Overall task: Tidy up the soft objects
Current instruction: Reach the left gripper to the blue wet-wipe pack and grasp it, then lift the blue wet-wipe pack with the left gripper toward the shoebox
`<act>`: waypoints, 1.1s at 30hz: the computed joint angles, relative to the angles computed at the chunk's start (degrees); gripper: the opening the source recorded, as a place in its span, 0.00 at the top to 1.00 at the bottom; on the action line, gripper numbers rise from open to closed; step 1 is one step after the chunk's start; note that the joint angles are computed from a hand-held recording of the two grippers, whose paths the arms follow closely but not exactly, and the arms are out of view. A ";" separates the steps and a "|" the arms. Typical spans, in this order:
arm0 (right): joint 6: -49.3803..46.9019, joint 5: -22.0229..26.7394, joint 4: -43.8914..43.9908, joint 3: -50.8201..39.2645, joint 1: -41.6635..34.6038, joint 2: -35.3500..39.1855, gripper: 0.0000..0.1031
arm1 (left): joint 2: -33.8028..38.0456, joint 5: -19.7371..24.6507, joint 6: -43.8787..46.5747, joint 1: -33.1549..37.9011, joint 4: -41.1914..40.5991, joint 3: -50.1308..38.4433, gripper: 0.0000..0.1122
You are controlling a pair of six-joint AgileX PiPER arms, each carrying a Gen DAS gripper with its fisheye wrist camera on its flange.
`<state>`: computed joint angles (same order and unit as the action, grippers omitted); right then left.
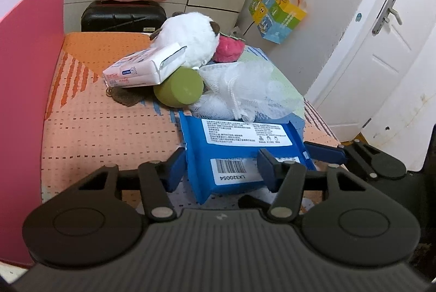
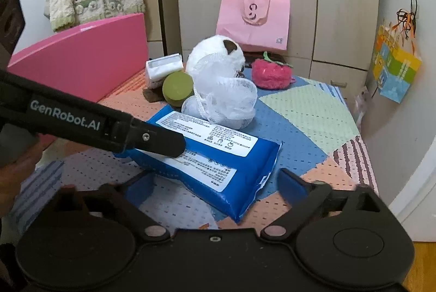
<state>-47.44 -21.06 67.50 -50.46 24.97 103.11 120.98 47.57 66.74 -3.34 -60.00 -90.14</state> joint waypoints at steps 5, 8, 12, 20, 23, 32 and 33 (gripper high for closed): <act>0.00 -3.52 3.54 -1.03 1.96 1.34 0.01 | -0.91 -1.78 2.57 -0.07 -2.16 2.30 0.56; 3.08 -8.84 2.08 -0.17 5.64 2.05 0.16 | -1.58 -0.90 5.21 0.23 -4.37 4.14 0.58; 7.72 -14.43 0.24 1.50 8.78 2.77 0.24 | -4.10 -3.13 10.83 0.06 -6.89 8.40 0.58; 7.40 -16.20 2.78 2.68 11.99 1.21 0.25 | -8.66 -4.05 10.37 0.87 -4.13 12.42 0.58; 8.31 -14.03 3.08 3.39 12.22 -0.87 0.25 | -11.70 -4.17 9.21 1.53 -1.95 14.54 0.58; -0.68 -12.66 12.23 3.82 17.69 -7.93 0.25 | -22.22 -1.12 14.11 7.08 -3.60 22.96 0.56; -3.77 -12.74 14.87 3.19 18.36 -8.43 0.25 | -22.73 -0.23 13.84 7.73 -3.13 23.01 0.56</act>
